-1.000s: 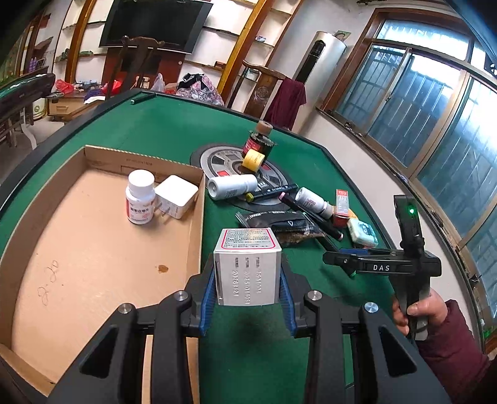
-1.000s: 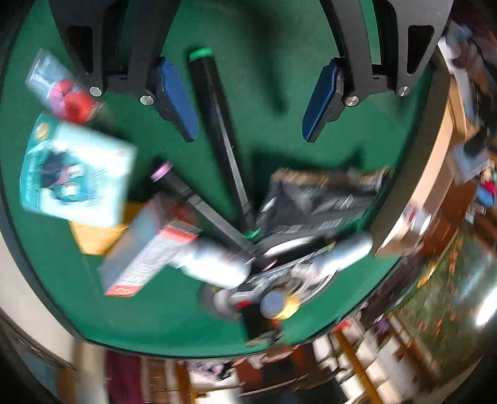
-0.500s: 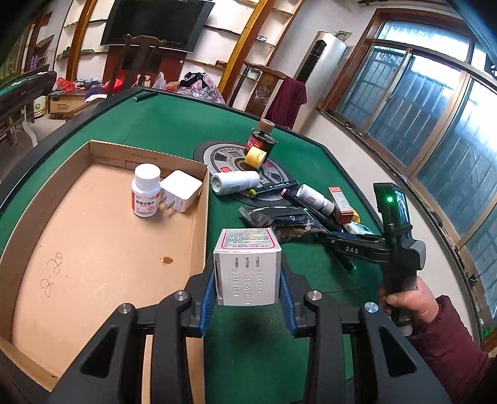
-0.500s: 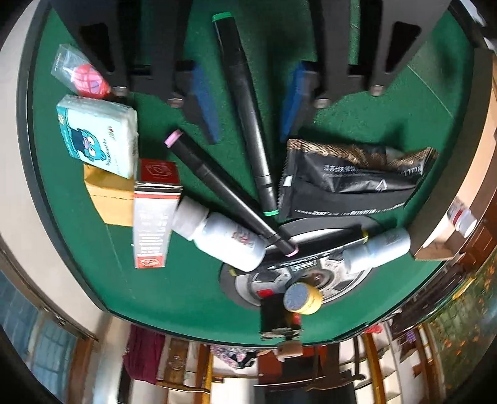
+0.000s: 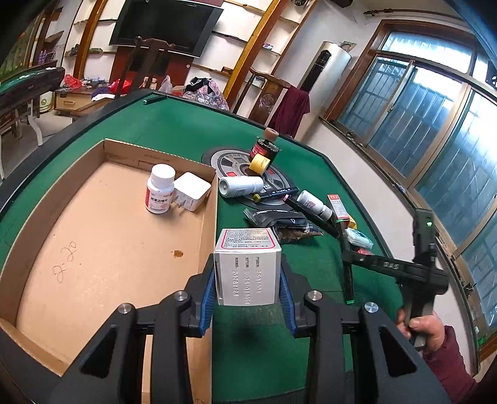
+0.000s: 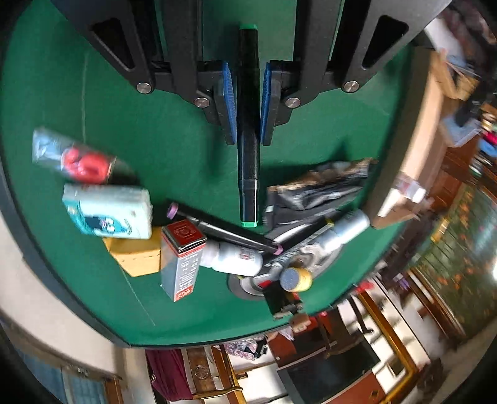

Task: Organize objects
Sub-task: 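Hold the white box in the left gripper while the right gripper grasps a black marker, then lower the white box and black marker into the tray and open both grippers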

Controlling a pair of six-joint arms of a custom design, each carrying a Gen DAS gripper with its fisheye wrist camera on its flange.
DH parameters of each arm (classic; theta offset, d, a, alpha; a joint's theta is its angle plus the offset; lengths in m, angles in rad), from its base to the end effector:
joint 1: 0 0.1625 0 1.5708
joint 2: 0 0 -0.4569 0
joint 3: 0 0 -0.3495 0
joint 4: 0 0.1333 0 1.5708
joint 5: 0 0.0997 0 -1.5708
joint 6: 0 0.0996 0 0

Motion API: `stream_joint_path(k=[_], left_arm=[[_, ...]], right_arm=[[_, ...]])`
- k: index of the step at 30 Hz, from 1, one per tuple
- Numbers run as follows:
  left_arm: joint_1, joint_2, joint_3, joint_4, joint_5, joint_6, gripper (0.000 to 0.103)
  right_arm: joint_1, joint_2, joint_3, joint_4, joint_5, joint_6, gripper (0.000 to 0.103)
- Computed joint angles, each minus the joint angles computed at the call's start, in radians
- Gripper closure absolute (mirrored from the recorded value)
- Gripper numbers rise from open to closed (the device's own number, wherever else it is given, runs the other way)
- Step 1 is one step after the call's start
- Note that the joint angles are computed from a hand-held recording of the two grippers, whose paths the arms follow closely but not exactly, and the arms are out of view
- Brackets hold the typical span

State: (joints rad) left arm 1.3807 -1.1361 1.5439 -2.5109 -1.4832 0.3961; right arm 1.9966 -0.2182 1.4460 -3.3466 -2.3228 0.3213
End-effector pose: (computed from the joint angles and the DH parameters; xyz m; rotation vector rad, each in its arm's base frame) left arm 0.0167 -0.6647 0.4034 0.8052 2.7881 -0.7738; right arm 0.3430 -0.5983 -0.0779 -0.1438 -2.4650 0.9958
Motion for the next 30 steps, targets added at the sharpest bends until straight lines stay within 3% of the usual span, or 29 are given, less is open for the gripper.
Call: stream_joint_path(k=[6,12,23,26,30], left_arm=[[0.009,-0.022,0.013,-0.049,0.005,0.003,0.069],[0.025,-0.025,-0.014,-0.092,0.031,0.014,0.069],[0.036,0.05,-0.176,-0.146,0.132,0.13,0.069],[0.043,0.096,-0.26,-0.099,0.149,0.156,0.069],[0.05,0.155,-0.346,-0.043,0.179,0.167,0.069]], right_arm=[[0.05,0.015,-0.033,-0.068,0.014,-0.056,0.087],[0.096,0.052,-0.136,-0.047,0.043,-0.135,0.086],[0.101,0.191,-0.481,0.198,0.228,-0.163,0.086],[0.092,0.258,-0.631,0.307,0.287,-0.16,0.086],[0.08,0.391,-0.918,0.511,0.346,-0.154,0.086]])
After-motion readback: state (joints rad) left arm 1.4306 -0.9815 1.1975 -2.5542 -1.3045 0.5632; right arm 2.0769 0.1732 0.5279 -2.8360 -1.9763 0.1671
